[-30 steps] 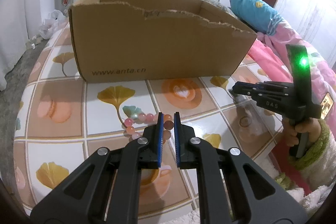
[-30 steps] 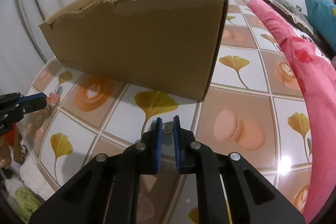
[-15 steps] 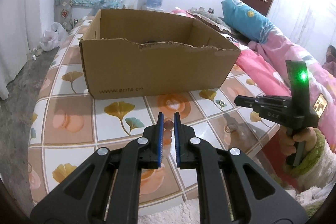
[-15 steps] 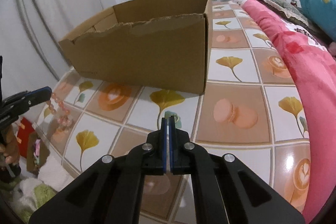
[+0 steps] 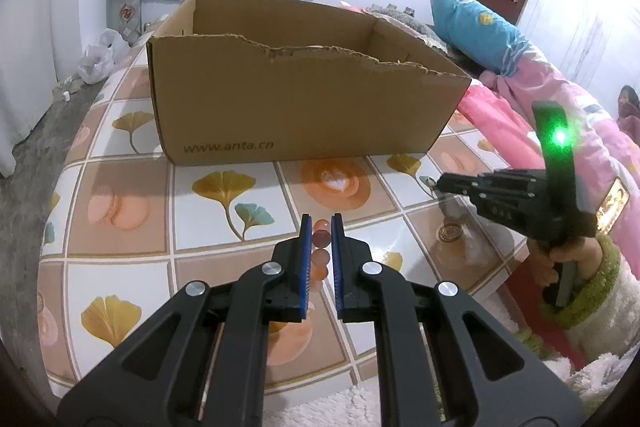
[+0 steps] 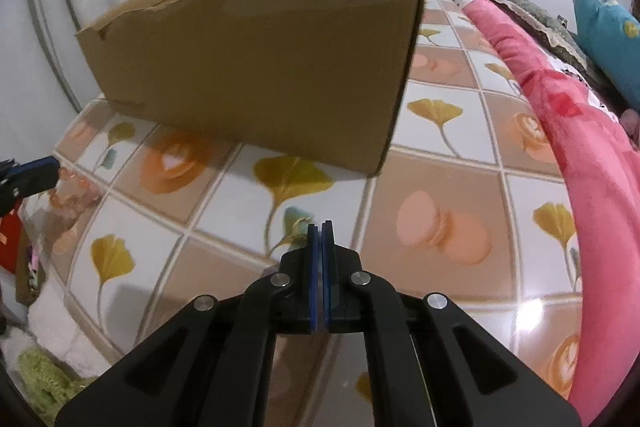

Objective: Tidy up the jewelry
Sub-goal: 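Close the right tool on the gold ring and lift it, then carry the bracelet and ring over the box with both tools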

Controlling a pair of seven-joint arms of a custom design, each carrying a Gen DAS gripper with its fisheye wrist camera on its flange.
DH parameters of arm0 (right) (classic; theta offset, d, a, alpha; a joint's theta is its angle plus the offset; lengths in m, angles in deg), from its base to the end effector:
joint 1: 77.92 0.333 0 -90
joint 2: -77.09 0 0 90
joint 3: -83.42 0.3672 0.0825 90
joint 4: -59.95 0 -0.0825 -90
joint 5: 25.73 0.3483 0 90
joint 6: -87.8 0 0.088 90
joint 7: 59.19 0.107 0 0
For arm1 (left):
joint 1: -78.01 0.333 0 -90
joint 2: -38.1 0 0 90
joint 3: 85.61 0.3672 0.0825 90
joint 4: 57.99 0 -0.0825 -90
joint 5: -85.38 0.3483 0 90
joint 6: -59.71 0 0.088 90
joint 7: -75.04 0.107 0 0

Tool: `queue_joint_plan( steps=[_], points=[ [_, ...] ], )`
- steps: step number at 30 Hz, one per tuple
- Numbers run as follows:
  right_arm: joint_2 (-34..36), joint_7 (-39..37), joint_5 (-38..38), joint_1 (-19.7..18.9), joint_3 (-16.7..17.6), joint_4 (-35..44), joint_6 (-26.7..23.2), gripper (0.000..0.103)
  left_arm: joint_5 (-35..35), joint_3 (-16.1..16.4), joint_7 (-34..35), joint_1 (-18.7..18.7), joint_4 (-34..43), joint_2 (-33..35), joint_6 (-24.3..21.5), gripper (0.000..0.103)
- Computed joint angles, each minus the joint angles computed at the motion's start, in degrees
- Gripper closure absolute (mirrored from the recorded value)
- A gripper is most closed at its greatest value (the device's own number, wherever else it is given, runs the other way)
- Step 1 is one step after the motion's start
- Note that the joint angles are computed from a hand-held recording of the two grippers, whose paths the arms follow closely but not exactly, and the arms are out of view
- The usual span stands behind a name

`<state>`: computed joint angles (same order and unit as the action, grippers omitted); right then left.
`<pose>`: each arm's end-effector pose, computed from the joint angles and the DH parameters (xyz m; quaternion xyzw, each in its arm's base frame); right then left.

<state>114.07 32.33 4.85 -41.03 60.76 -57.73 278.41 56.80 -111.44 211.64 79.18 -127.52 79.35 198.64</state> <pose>0.6216 0.1390 0.2940 -0.5988 0.7204 -0.2526 0.2423 0.7527 -0.2090 0.4901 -0.3583 0.8367 -0.4133 0.0279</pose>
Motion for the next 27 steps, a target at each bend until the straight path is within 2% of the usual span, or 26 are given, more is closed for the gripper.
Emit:
queue_joint_plan(
  steps=[2,3,5,8,9,10,14,18,20,22,23,25,26,27],
  points=[
    [-1.15,0.7,-1.29,-3.76,4.51,-0.64,1.32,0.101,0.05,-0.04,-0.04,-0.05,0.61,0.45,-0.27,0.094],
    [-1.29,-0.09,-0.25,-3.78,4.88,-0.71,1.45,0.101,0.07,-0.08,-0.09,-0.04,1.1,0.79,-0.62,0.094],
    [-1.01,-0.04,0.91,-0.78,1.75,-0.79,0.59,0.101,0.22,-0.03,-0.35,-0.17,2.04,1.4,-1.34,0.094],
    [0.28,0.93,2.89,5.1,-5.18,-0.87,-0.52,0.101,0.21,-0.06,-0.36,-0.17,2.73,1.9,-1.91,0.094],
    [0.9,1.53,3.19,6.23,-7.0,-0.47,-1.5,0.101,0.23,-0.04,-0.42,-0.22,2.98,2.06,-2.06,0.094],
    [1.19,2.14,2.91,6.06,-7.38,0.08,-2.16,0.101,0.17,-0.09,-0.39,-0.16,3.26,2.28,-2.31,0.094],
    [1.48,3.82,0.2,3.56,-5.27,1.6,-3.74,0.101,0.09,0.06,-0.81,-0.18,3.88,2.8,-2.84,0.094],
    [1.26,4.83,-2.52,3.25,-3.83,1.78,-3.47,0.101,0.12,0.21,-1.32,-0.16,4.54,3.17,-3.39,0.094],
    [0.58,4.96,-3.4,1.56,-1.68,1.62,-3.01,0.1,0.24,0.29,-1.51,-0.24,5.05,3.52,-3.69,0.094],
    [0.07,5.25,-3.73,0.79,-0.94,1.23,-2.91,0.099,0.4,0.34,-1.62,-0.32,5.67,3.9,-4.12,0.094],
    [-0.15,5.17,-3.99,0.04,-0.35,1.01,-2.41,0.098,0.46,0.36,-1.65,-0.35,5.95,4.07,-4.31,0.094],
    [-0.19,4.91,-4.13,0.5,-1.09,0.76,-1.93,0.087,0.57,0.38,-1.73,-0.4,6.5,4.4,-4.73,0.094],
    [-0.19,4.52,-4.29,0.54,-1.21,0.79,-1.87,0.079,0.57,0.38,-1.74,-0.36,6.6,4.47,-4.87,0.094],
    [-0.1,3.94,-4.58,0.77,-1.68,0.9,-1.9,0.077,0.55,0.39,-1.77,-0.36,6.71,4.55,-4.93,0.094]
  ],
)
